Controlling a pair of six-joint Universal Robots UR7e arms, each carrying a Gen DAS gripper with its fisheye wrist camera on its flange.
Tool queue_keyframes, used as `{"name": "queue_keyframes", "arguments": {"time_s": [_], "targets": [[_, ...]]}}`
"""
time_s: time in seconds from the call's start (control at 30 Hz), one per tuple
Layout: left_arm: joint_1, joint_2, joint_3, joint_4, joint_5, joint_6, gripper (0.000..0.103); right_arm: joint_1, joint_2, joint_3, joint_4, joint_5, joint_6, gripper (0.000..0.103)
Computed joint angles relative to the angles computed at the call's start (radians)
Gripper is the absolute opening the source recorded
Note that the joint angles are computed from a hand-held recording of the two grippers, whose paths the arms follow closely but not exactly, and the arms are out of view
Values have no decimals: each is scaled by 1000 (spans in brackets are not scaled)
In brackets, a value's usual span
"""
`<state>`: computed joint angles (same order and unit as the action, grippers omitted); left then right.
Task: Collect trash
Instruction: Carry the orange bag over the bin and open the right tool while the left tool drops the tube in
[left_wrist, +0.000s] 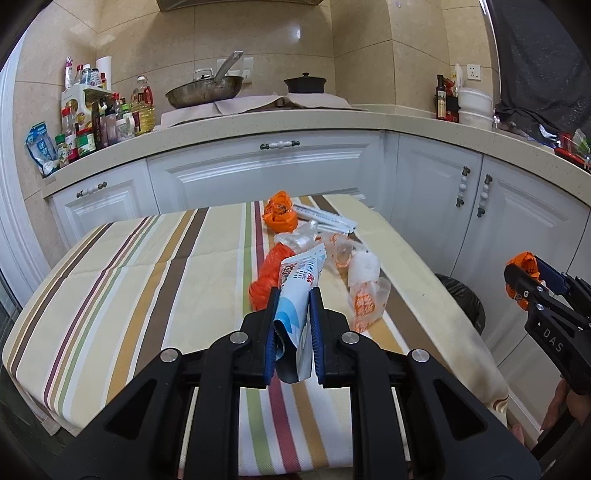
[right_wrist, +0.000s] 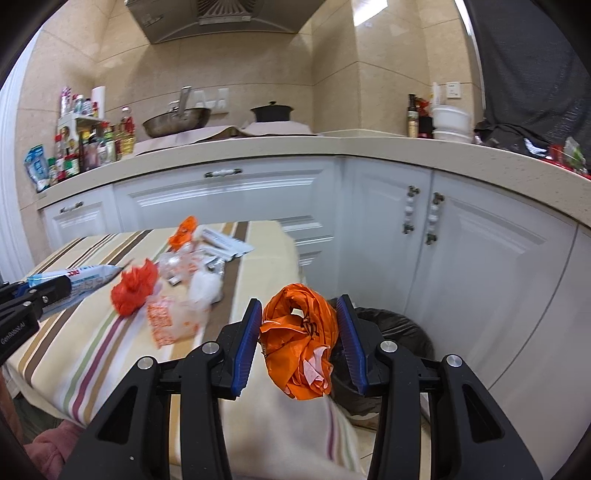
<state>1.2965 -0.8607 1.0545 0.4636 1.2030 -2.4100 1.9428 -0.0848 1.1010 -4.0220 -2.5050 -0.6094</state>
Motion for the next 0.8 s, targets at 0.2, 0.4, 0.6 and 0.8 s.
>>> {"name": "queue_keyframes", "arguments": {"time_s": [0.2, 0.4, 0.6, 0.8], "targets": [[-27, 24, -21, -6, 42, 23, 15, -7, -21, 9, -60, -16, -34, 42], [-72, 104, -94, 16, 94, 45, 15, -32, -53, 20, -116, -19, -78, 42], [-125, 274, -272, 113, 106, 26, 15, -77, -94, 33, -150, -1, -104, 42], [-168, 477, -499, 228, 59, -5, 16, -139, -141, 46, -144, 14, -96, 42]]}}
